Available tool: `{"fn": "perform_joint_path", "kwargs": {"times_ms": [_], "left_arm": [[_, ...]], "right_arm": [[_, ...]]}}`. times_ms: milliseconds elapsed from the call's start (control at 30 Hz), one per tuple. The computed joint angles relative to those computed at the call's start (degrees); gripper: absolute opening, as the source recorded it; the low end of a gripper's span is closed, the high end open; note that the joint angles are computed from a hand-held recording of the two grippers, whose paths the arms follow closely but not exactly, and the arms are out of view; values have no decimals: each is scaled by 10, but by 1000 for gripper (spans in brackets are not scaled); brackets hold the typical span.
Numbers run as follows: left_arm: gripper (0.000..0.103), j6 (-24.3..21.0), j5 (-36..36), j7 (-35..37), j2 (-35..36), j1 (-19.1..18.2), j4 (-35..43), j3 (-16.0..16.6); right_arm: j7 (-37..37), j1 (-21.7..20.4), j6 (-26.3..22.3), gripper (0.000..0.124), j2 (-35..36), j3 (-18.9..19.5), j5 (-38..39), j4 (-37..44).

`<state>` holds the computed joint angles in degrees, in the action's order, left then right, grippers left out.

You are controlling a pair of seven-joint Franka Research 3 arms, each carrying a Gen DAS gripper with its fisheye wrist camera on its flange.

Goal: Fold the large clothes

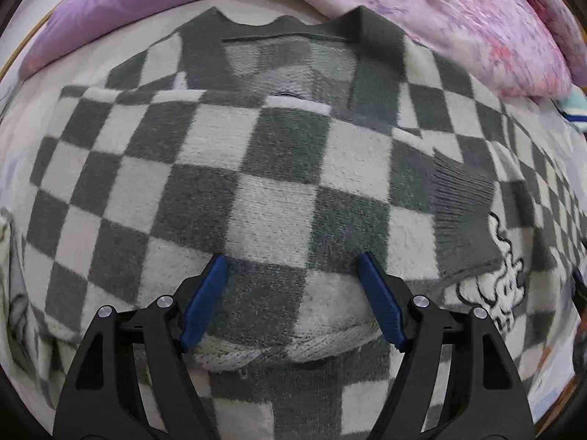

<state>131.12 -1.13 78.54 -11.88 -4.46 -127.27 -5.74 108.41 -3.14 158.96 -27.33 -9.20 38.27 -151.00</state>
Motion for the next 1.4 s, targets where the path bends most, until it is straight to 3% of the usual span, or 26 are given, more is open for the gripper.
{"fn": "perform_joint_path", "kwargs": {"times_ms": [33,100,167,300,500,600,667,733,767,833,933,1033,1133,1400], "left_arm": [[74,-1,-19,17,-4,-1,-1,7],[74,1,-63,46,-26,0,-12,25],[75,8,-81,44,-51,6,-31,32],[75,1,-99,43,-99,24,-58,57],[75,-19,-98,57,-155,62,-68,99],[75,-30,-80,72,-175,85,-63,116],[75,-42,-74,84,-186,98,-60,129],[75,-54,-70,95,-192,112,-58,143],[75,-63,-69,100,-192,119,-56,149],[75,-77,-67,104,-192,133,-55,155],[75,-85,-73,122,-201,143,-61,163],[75,-84,-81,131,-206,143,-69,160],[75,-74,-98,129,-205,129,-74,148],[75,-25,-145,160,-170,38,-61,97]], "right_arm": [[0,-13,-13,9,4,12,-32,8],[-1,-11,6,9,-7,21,-39,8],[7,-17,41,9,-32,50,-66,6],[28,-15,56,9,-53,116,-149,50],[26,61,61,9,32,228,-275,194],[11,120,37,9,105,264,-330,267],[-14,173,-30,12,178,283,-344,335],[23,204,-112,19,249,304,-368,389],[13,220,-169,31,287,305,-360,424],[54,253,-227,35,329,301,-422,451],[101,281,-178,53,310,277,-460,424],[112,293,-135,53,267,251,-422,385],[127,297,-130,53,211,225,-418,340],[211,217,-156,54,83,200,-453,232]]}}
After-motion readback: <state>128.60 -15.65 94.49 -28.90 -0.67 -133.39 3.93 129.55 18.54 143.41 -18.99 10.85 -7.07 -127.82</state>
